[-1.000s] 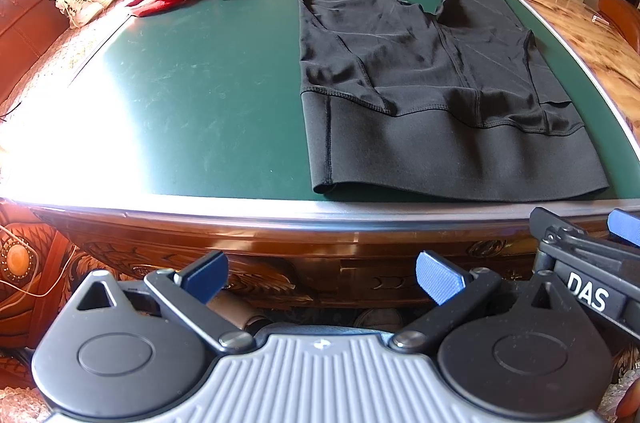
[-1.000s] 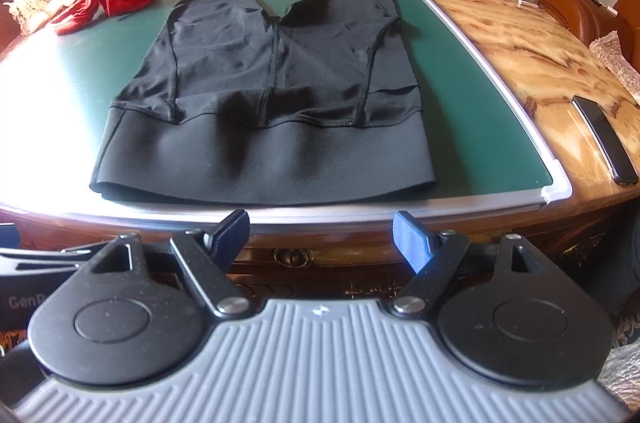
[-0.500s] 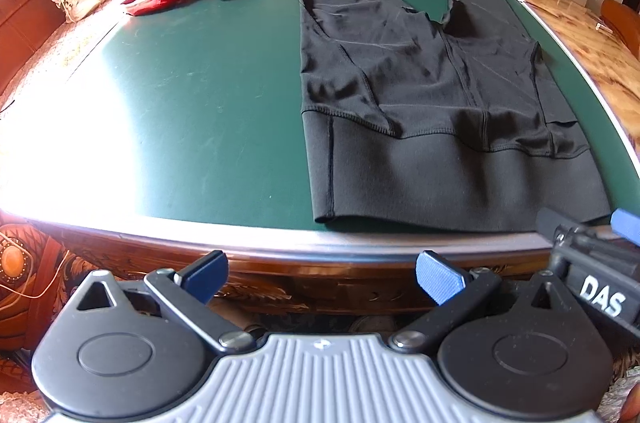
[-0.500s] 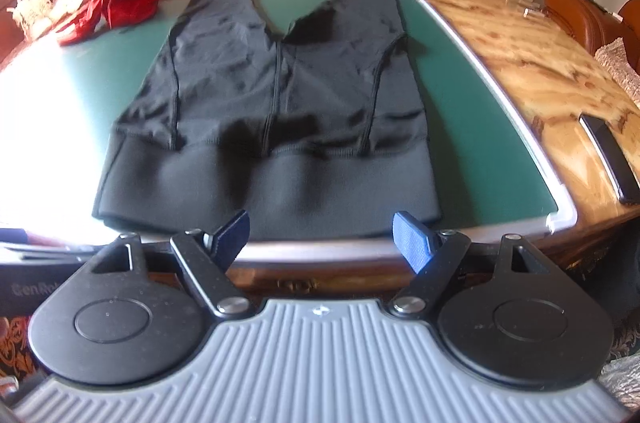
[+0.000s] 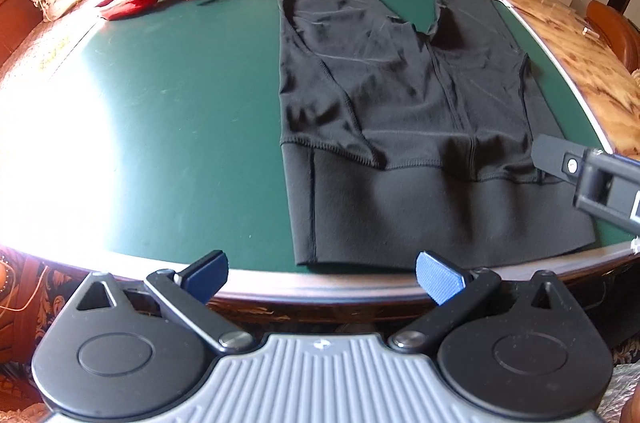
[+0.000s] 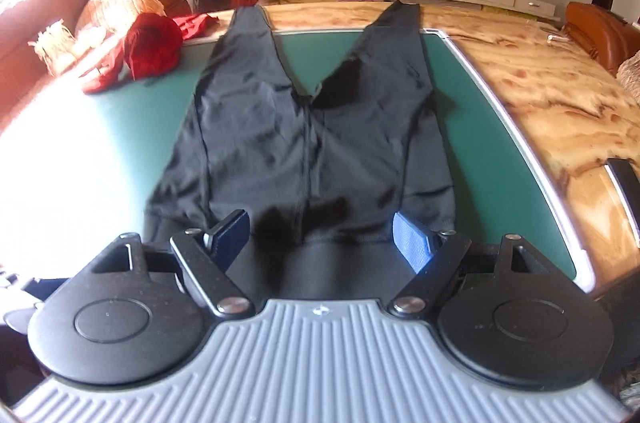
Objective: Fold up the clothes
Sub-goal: 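Move the left gripper to the trousers waistband while the right gripper approaches it too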
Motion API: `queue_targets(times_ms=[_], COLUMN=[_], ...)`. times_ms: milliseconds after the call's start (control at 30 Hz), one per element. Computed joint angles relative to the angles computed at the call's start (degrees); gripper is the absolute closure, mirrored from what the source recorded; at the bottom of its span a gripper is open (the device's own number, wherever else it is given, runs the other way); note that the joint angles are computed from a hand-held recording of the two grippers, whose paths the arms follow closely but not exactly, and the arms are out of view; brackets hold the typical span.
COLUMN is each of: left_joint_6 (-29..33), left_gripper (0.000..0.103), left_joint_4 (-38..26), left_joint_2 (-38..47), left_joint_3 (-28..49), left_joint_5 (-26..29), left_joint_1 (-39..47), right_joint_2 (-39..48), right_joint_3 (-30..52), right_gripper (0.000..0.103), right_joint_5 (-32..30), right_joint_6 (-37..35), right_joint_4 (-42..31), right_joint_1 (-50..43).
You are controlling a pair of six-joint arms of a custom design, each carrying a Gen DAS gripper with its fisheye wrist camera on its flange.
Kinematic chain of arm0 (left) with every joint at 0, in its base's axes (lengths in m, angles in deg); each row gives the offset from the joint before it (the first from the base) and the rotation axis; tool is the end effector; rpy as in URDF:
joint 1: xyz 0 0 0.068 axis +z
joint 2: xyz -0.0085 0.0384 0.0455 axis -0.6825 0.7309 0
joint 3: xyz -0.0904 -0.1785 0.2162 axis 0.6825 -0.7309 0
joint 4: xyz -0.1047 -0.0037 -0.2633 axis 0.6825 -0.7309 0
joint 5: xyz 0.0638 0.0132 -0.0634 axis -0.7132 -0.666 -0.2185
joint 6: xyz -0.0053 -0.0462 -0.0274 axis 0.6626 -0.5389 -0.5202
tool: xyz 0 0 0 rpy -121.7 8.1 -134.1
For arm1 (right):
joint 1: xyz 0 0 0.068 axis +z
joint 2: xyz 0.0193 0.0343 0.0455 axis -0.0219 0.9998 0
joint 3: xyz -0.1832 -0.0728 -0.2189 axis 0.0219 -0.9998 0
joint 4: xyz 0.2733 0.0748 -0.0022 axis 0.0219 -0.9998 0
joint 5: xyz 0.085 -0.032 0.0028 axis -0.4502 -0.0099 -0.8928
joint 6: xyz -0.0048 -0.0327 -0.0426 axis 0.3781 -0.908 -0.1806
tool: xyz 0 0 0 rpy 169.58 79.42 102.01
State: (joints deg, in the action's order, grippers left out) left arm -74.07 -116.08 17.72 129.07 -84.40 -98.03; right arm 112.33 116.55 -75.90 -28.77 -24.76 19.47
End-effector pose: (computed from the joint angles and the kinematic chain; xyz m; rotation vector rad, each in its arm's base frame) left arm 0.1251 -0.1508 0.2940 -0.6048 2.5912 0.0748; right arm 0.2186 0.0890 0.3054 -0.5526 2.3467 0.3514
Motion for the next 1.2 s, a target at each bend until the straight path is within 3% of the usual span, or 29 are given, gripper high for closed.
queue_targets(times_ms=[467, 800, 900, 1200], left_joint_6=[9.1, 12.2, 12.8, 13.8], left_gripper=[0.005, 0.015, 0.022, 0.060], left_joint_4=[9.0, 15.8, 17.1, 17.8], left_joint_2=[-2.0, -9.1, -9.1, -9.6], left_joint_3=[-3.7, -10.4, -11.4, -11.5], left_joint_5=[5.3, 10.9, 11.7, 11.7], left_joint_1=[7.5, 15.6, 16.8, 18.9], right_joint_2=[15.9, 20.5, 22.4, 28.6], right_joint_3=[13.7, 15.4, 16.5, 21.9], right_gripper=[0.016, 0.016, 0.016, 0.016], right_joint_5=[-5.1, -5.4, -5.3, -5.0], right_joint_6=[-3.6, -3.8, -4.5, -6.0], right_joint_4=[-4.1, -3.3, -3.5, -5.5], right_joint_1=[3.9, 4.0, 4.7, 7.9])
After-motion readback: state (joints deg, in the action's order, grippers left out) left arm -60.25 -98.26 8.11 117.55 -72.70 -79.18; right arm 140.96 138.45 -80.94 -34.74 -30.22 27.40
